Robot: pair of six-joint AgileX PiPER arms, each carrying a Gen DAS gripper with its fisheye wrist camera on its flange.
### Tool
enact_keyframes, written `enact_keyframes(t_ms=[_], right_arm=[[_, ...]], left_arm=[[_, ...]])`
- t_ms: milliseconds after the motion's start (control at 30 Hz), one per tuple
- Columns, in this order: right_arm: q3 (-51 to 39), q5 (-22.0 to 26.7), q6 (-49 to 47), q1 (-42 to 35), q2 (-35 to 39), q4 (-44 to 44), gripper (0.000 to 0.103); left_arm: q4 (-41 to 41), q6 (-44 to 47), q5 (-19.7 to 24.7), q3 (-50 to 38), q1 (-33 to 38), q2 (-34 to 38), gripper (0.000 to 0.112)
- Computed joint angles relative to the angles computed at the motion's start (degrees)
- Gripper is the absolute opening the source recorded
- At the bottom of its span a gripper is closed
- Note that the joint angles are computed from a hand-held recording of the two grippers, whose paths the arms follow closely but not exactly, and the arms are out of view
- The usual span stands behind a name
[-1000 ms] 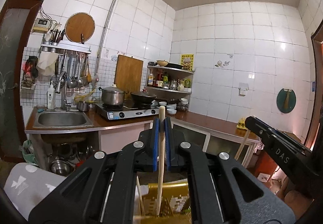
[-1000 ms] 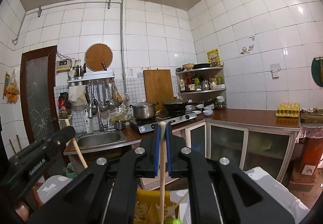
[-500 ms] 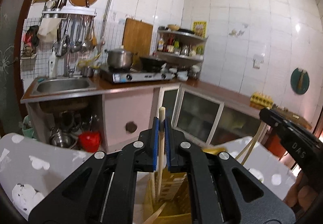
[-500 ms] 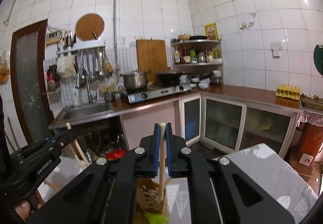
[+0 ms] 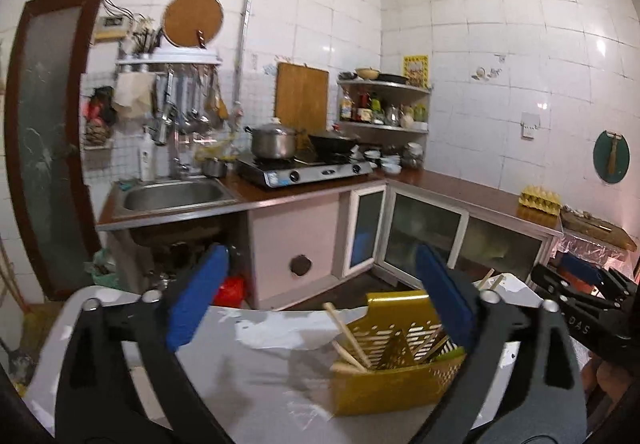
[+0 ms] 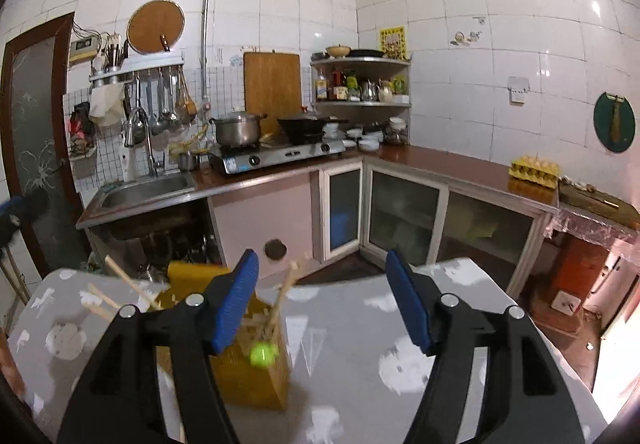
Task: Organize utensils
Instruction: 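Open both grippers to release the chopsticks into the holder, then withdraw both grippers from the holder back over the table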
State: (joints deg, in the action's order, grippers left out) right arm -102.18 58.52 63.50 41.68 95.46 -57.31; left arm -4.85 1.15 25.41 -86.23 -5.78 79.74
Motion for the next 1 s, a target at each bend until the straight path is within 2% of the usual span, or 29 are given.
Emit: enact_keyframes(t_ms=[233, 533, 733, 1000], right_arm=[[12.43, 4.75, 5.39, 7.08, -6.52, 0.26, 0.066], [28.99, 2.21, 17.15, 12.23, -8.82, 3.88, 0.066], [33.3, -0.4, 20.75, 13.75, -6.55, 8.59, 0.065], [28.48, 1.31, 18.92, 14.4, -1.6, 13.77, 0.065]], left_arm=[[-13.41, 12.54, 5.16, 9.68, 8.75, -8.43, 0.098], [-20.38, 20.92, 6.5, 24.1, 16.37, -9.77, 0.098], [-17.94, 20.05, 4.69, 30.44, 15.64, -9.24, 0.098], [-6.87, 10.27, 0.6, 35.27, 9.57, -10.66, 0.098]])
